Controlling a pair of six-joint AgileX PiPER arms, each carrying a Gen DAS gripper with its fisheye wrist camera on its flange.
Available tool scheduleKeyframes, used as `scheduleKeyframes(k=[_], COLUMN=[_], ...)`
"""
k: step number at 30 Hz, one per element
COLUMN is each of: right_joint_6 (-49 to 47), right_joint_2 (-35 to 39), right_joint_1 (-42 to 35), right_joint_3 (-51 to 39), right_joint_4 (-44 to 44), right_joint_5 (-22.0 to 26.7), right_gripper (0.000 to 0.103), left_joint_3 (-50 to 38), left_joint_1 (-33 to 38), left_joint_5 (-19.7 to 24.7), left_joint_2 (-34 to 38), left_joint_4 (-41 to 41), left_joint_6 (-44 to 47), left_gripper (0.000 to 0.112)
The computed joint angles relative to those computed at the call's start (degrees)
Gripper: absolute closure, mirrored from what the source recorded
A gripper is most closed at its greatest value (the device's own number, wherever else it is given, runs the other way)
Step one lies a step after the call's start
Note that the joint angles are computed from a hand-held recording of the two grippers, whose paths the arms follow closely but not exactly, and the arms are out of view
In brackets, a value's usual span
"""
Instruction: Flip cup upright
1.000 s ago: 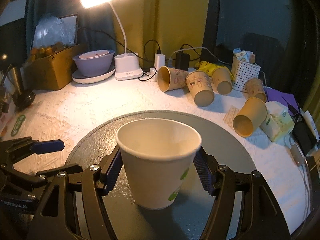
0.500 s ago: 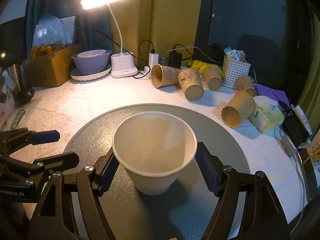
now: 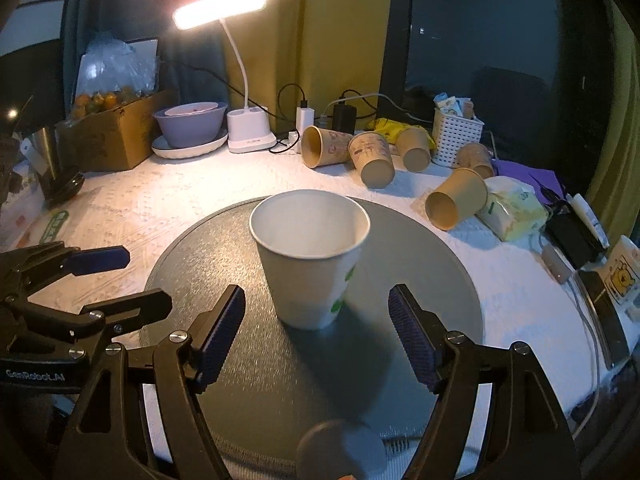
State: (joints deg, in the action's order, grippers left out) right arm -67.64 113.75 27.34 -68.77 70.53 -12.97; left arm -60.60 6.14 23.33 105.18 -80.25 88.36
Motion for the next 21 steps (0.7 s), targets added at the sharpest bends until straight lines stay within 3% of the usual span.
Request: scheduleKeyframes(k=[11, 21], right_joint_6=[15.2, 16.8], right_joint_2=[-7.9, -16.0], right_joint_1=[-0.3, 0.5], right_joint_3=[9.1, 15.1], right_joint_4=[-12.4, -12.8], right_joint_5=[-1.7, -4.5], right_gripper=[0.026, 0.026], left_joint_3=[4.3, 7.9], left_joint_1=[-2.1, -2.4], left_joint_5=[-1.3, 1.5], left_joint_2=[-7.0, -13.6], left_joint_4=[-1.9, -8.3], left_joint_6=[4.3, 13.4], left_gripper=[0.036, 0.036])
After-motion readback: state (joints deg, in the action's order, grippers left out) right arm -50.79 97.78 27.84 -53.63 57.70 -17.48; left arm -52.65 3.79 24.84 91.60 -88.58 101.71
